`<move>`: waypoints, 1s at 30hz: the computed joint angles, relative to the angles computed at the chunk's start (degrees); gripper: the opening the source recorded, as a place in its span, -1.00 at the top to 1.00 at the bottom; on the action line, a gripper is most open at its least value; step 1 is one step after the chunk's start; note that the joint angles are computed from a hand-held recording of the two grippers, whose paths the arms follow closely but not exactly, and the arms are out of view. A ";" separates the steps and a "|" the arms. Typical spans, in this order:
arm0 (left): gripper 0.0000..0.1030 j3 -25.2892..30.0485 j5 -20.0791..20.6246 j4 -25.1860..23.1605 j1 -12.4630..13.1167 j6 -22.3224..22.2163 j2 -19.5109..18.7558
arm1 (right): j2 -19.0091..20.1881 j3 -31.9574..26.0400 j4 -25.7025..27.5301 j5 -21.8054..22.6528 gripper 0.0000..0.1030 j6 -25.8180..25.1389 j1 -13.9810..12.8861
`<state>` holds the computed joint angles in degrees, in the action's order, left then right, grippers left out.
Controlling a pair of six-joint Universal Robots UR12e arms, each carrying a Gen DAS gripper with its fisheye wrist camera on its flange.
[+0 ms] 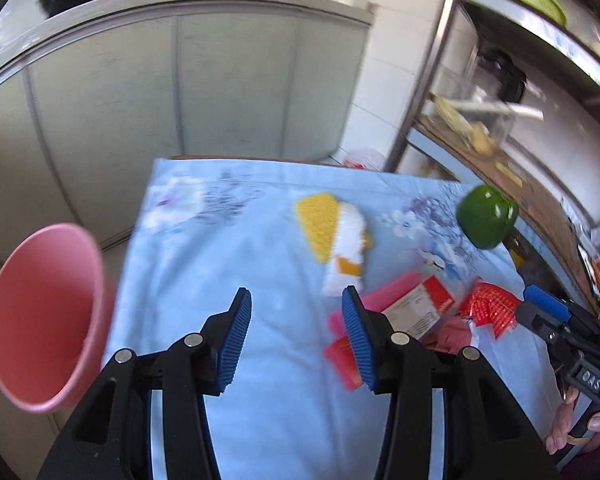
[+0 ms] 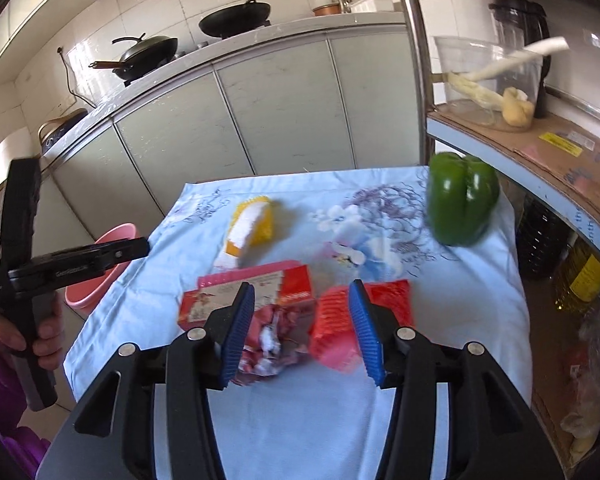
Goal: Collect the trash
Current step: 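Grasp white-and-yellow foam net with left tool while right tool grasps red wrapper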
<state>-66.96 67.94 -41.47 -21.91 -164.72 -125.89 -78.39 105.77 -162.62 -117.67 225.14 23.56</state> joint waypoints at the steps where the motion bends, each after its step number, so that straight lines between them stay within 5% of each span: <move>1: 0.10 1.13 0.19 -1.26 -0.57 0.55 -0.69 | -0.21 0.44 -0.27 0.31 0.00 0.20 -0.20; 16: 0.10 10.90 7.54 -10.14 -4.66 1.78 -7.77 | -1.93 4.16 -1.90 2.74 -0.09 1.27 -1.91; 30: 0.35 7.59 6.17 -3.53 -4.09 0.86 -6.84 | -1.29 3.16 -0.45 3.42 -0.10 0.38 -1.90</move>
<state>-59.37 74.11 -45.00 -26.00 -163.85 -132.73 -79.68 108.92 -163.07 -114.25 225.52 21.66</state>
